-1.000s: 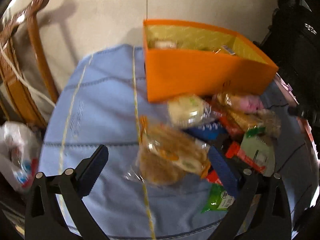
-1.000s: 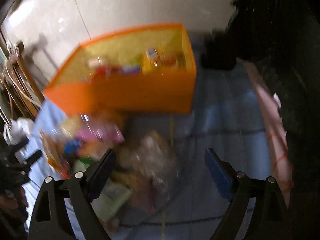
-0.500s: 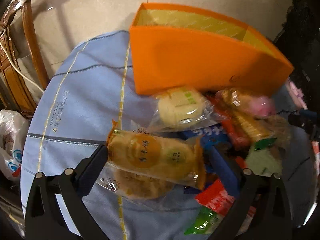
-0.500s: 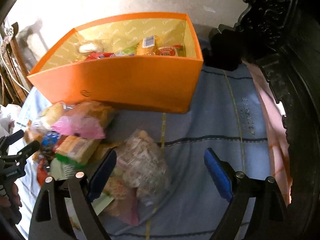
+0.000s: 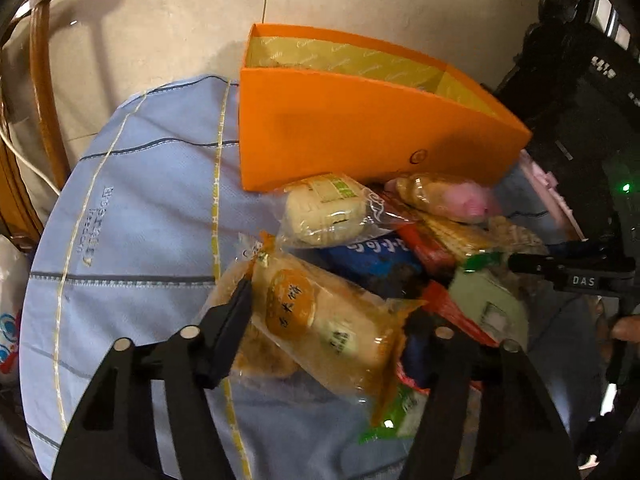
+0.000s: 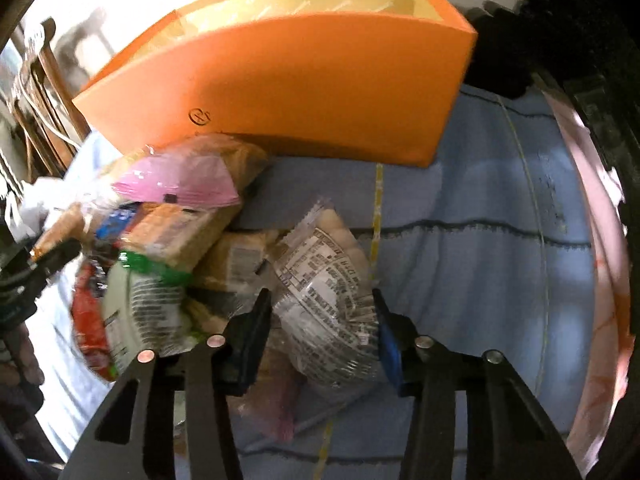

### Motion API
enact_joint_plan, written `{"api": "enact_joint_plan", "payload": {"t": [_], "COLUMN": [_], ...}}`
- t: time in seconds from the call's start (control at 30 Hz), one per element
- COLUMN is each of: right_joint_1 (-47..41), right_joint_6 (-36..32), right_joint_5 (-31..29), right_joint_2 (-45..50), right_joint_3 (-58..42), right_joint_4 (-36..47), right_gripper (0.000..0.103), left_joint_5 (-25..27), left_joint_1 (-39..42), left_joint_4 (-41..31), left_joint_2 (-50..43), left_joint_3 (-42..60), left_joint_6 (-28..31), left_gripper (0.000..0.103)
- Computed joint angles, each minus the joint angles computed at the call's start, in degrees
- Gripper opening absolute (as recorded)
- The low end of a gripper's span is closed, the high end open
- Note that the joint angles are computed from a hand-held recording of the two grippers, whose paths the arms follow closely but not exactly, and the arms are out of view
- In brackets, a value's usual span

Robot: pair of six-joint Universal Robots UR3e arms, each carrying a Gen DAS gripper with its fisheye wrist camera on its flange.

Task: Organize snacks
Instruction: 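Grasp round pastry pack with left tool while right tool grasps clear printed bag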

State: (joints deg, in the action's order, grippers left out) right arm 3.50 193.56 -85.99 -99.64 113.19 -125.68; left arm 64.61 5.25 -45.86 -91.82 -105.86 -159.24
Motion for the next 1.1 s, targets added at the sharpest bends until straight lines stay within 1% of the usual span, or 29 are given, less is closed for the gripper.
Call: {"api": "enact_joint_plan", "payload": {"t": [0.1, 0.17, 0.2, 0.27, 0.3, 0.43, 0.5, 0.53, 0.6, 0.63, 0.67, 0.7, 0.73, 0.77, 0.8, 0.83, 0.87, 0.93, 1.0, 1.03, 1.07, 1.1], "right_joint_1": [-2.47, -3.23, -3.12, -2.92, -1.49, 1.40, 3.18, 3.46, 4.08, 4.61, 4.88, 5.06, 4.98, 4.81, 4.75, 5.11, 5.46, 5.86, 5.88, 5.63, 5.35, 5.15], "right_joint_6": [2.07, 2.89, 3.21, 3.36, 4.69, 6.52, 7.71, 7.94, 8.66, 9.07, 9.17, 9.28, 9.55, 9.81, 10.12, 10.55, 10.84, 10.59, 10.66, 10.45, 10.39, 10.32], "right_joint_5": [3.53, 4.74, 4.83, 4.79, 4.41, 3.85, 3.09, 2.93, 2.86, 2.69, 2.51, 2.31, 2.39, 2.51, 2.45, 2.23, 2.13, 1.89, 1.79, 1.85, 1.86, 1.86], "right_joint_2": [-7.20, -10.47, -11.91, -13.50, -13.08, -14.12, -13.70, -14.05, -15.13, -15.64, -15.71, -15.89, -16.33, -16.69, -16.95, -17.58, -17.91, -18.49, -19.33, -19.17, -19.55, -19.84], "right_joint_3": [4.34, 5.72, 5.76, 5.78, 4.76, 2.36, 1.51, 1.50, 1.69, 1.87, 1.80, 1.93, 2.35, 2.63, 2.77, 3.02, 3.06, 3.05, 3.14, 3.08, 3.12, 3.13], "right_joint_4": [0.22, 1.06, 2.10, 3.12, 3.10, 4.96, 5.13, 5.40, 6.08, 6.51, 7.00, 7.30, 7.57, 7.82, 8.03, 8.30, 8.54, 9.32, 10.04, 9.96, 10.37, 10.73], "right_gripper": [0.048, 0.048, 0.048, 0.048, 0.048, 0.048, 0.048, 0.048, 0.048, 0.048, 0.048, 0.048, 0.049, 0.049, 0.049, 0.049, 0.049, 0.049, 0.049, 0.049, 0.049, 0.049], "left_joint_5": [-2.48, -3.93, -4.36, -5.68, -6.13, -8.34, -8.42, -8.81, -9.61, -9.47, -7.80, -5.10, -2.31, -0.43, -0.13, -0.93, -2.66, -2.95, 0.61, 3.82, 8.10, 9.18], "left_joint_1": [2.11, 3.28, 3.71, 4.95, 5.63, 8.78, 10.09, 11.15, 12.39, 12.64, 12.09, 10.58, 9.15, 8.26, 8.07, 8.39, 8.62, 7.00, 2.78, 0.04, -2.73, -3.27], "left_joint_4": [-3.99, -6.44, -7.41, -9.62, -10.60, -15.27, -17.47, -19.07, -21.37, -21.90, -21.22, -19.20, -17.05, -14.56, -12.40, -10.56, -10.20, -10.28, -6.95, -4.78, -2.64, -2.15], "left_joint_2": [3.60, 6.23, 7.39, 9.74, 10.82, 14.30, 15.74, 16.78, 17.81, 18.37, 18.55, 17.65, 16.46, 15.35, 15.20, 15.75, 16.21, 16.09, 15.85, 14.91, 13.54, 13.18], "left_joint_3": [-1.12, -2.02, -2.41, -3.29, -3.79, -5.01, -5.64, -6.05, -6.15, -6.29, -6.66, -6.83, -7.10, -7.77, -8.76, -10.10, -10.88, -10.84, -12.08, -12.58, -13.44, -14.44], "left_joint_6": [1.28, 3.20, 4.18, 5.80, 6.49, 8.58, 10.25, 11.31, 12.67, 13.24, 13.20, 11.85, 10.37, 8.73, 7.49, 6.56, 6.19, 5.95, 5.70, 5.36, 5.33, 5.72], "left_gripper": [0.055, 0.048, 0.048, 0.045, 0.044, 0.043, 0.042, 0.038, 0.034, 0.034, 0.034, 0.034, 0.039, 0.049, 0.071, 0.081, 0.083, 0.095, 0.096, 0.096, 0.096, 0.089]}}
